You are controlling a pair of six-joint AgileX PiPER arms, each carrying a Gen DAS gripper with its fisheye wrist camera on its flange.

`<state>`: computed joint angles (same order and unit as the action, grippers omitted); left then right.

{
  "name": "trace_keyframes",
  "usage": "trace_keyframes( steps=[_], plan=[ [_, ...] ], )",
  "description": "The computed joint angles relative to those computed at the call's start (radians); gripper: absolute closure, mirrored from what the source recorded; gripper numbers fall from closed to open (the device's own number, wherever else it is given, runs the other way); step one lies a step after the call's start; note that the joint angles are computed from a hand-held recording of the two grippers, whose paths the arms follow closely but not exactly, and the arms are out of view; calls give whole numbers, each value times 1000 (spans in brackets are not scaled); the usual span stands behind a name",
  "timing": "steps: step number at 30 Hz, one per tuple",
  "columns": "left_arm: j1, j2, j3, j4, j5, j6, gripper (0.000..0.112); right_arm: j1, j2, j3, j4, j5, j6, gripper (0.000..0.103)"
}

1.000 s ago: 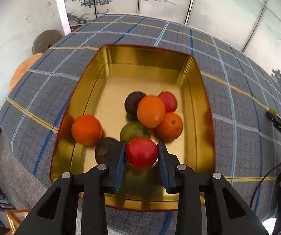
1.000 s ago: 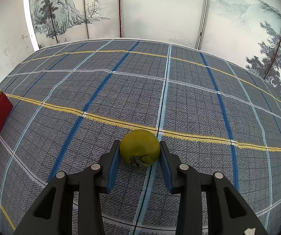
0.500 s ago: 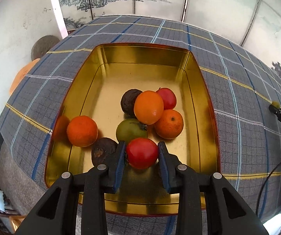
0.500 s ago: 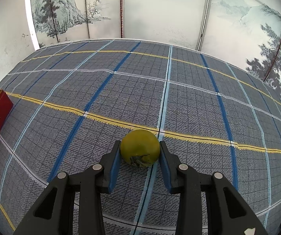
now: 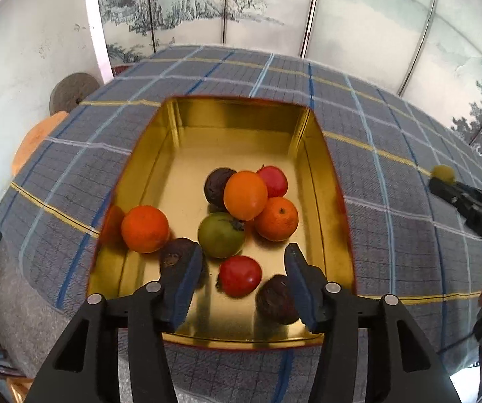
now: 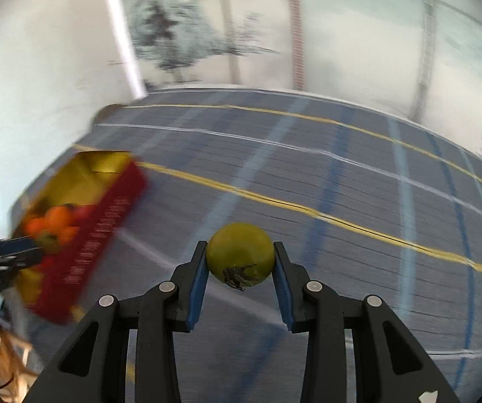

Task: Organize fruits
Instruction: 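Lower the green fruit into the tin with the right gripper and open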

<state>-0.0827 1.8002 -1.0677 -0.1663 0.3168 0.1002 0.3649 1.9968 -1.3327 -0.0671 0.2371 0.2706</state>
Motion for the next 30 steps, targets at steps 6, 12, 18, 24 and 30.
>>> trace_keyframes(
  steps=[6, 12, 18, 24, 30],
  plan=[
    [50, -84, 63, 17, -25, -20, 54, 143, 72, -176, 198, 74, -243, 69],
    [114, -133, 108, 173, -42, -156, 53, 236, 197, -386, 207, 189, -290, 69],
    [168, -129, 115, 146, -22, -116, 52, 289, 303, -533, 168, 277, -276, 69],
    [179, -123, 116, 175, -13, -144, 51, 316, 352, -602, 106, 327, -228, 68],
    [165, -127, 122, 275, -9, -243, 44, 329, 369, -626, 44, 343, -164, 67]
  ],
)
